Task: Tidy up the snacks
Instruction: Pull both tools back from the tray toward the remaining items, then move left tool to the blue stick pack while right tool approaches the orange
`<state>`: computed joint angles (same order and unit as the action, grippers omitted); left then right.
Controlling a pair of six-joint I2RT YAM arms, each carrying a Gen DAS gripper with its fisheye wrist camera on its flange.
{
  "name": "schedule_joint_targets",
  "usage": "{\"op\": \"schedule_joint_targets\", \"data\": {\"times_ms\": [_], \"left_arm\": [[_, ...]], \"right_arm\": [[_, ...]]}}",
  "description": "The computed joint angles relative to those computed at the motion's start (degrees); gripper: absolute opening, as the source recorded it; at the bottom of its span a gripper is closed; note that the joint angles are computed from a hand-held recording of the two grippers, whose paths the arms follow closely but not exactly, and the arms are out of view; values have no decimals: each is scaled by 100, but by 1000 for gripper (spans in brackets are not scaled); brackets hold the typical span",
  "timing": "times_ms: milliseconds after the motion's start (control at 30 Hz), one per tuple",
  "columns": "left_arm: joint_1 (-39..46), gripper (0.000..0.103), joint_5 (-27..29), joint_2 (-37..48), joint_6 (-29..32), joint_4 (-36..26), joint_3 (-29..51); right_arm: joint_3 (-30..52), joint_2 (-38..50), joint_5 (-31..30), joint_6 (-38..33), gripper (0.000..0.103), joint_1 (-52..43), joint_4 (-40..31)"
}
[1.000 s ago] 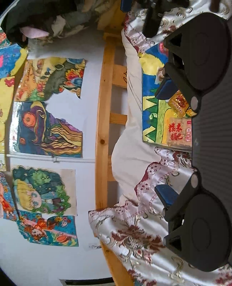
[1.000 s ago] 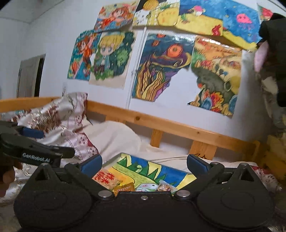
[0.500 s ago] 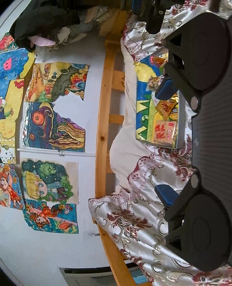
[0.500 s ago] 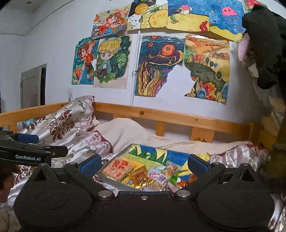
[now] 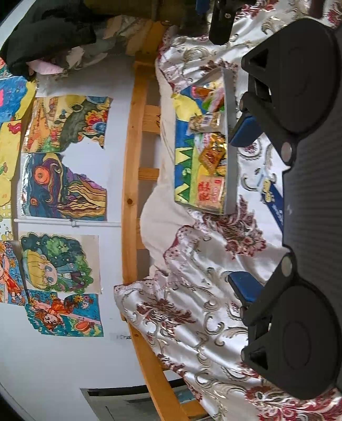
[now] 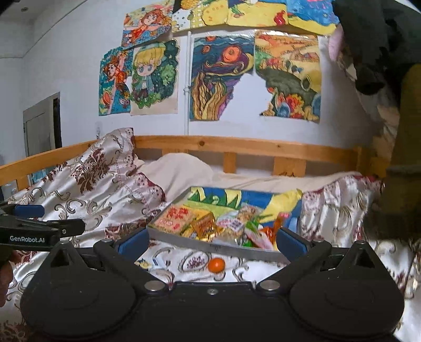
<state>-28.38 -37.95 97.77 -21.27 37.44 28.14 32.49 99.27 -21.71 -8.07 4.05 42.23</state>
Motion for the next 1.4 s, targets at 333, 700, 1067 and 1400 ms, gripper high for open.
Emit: {"op": "schedule_joint_targets", "data": {"times_ms": [333,700,1067,1400], "left_arm": [[-14,103,-29,277,-163,-50,-52],[14,103,151,713,-242,-289,154],[109,103,260,857,-306,-408,262],[182,103,380,968,-349,-476,333]], "right_arm": [[-132,401,-19,39,102,-91,161],[-32,847,70,-105,102,15,101],[70,1110,56,-126,102,20,120],[139,1255,53,-117,102,40,98]]}}
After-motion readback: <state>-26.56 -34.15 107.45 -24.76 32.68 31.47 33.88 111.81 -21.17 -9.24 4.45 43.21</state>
